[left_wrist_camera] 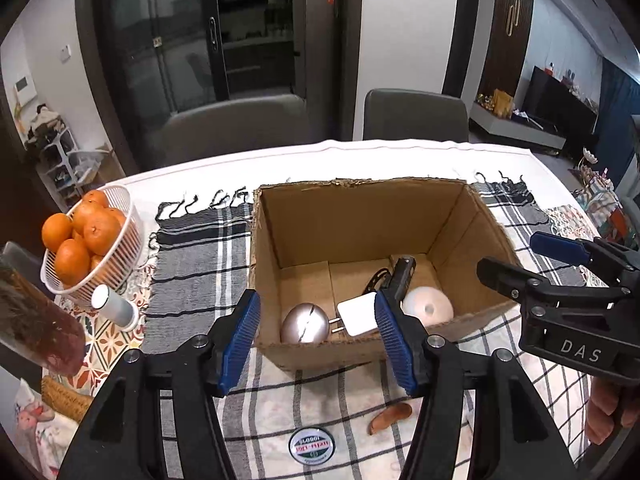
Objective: Organize rigid objects
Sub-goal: 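Withdraw both open tools from the box toward the items on the cloth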
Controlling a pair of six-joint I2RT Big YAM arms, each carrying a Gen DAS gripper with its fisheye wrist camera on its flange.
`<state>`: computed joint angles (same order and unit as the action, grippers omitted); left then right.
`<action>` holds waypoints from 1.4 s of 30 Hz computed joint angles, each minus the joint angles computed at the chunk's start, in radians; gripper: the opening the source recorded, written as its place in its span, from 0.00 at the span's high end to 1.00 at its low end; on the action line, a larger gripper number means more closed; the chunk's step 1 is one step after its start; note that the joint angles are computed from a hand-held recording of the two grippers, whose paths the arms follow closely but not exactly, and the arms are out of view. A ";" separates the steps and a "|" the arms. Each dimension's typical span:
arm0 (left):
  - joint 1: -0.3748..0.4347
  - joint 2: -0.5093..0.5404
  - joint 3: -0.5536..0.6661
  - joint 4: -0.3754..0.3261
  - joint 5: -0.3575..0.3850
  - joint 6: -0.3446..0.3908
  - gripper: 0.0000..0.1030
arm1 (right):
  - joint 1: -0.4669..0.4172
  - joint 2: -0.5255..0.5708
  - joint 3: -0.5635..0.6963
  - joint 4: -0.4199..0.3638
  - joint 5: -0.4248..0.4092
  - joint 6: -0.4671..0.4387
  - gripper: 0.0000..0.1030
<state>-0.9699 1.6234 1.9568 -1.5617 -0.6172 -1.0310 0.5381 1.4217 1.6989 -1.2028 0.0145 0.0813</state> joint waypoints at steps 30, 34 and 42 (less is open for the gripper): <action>-0.136 -0.019 -0.102 -0.115 0.155 -0.139 0.36 | 0.057 -0.108 -0.129 -0.272 0.089 -0.008 0.27; -0.131 -0.017 -0.127 -0.105 0.187 -0.122 0.36 | 0.062 -0.093 -0.134 -0.311 0.108 -0.015 0.27; -0.106 -0.017 -0.174 -0.076 0.264 -0.098 0.36 | 0.063 -0.065 -0.152 -0.350 0.117 -0.021 0.27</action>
<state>-1.0761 1.6063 1.7829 -1.6377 -0.3533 -1.1285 0.6011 1.3565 1.5472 -1.5528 0.1318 0.0606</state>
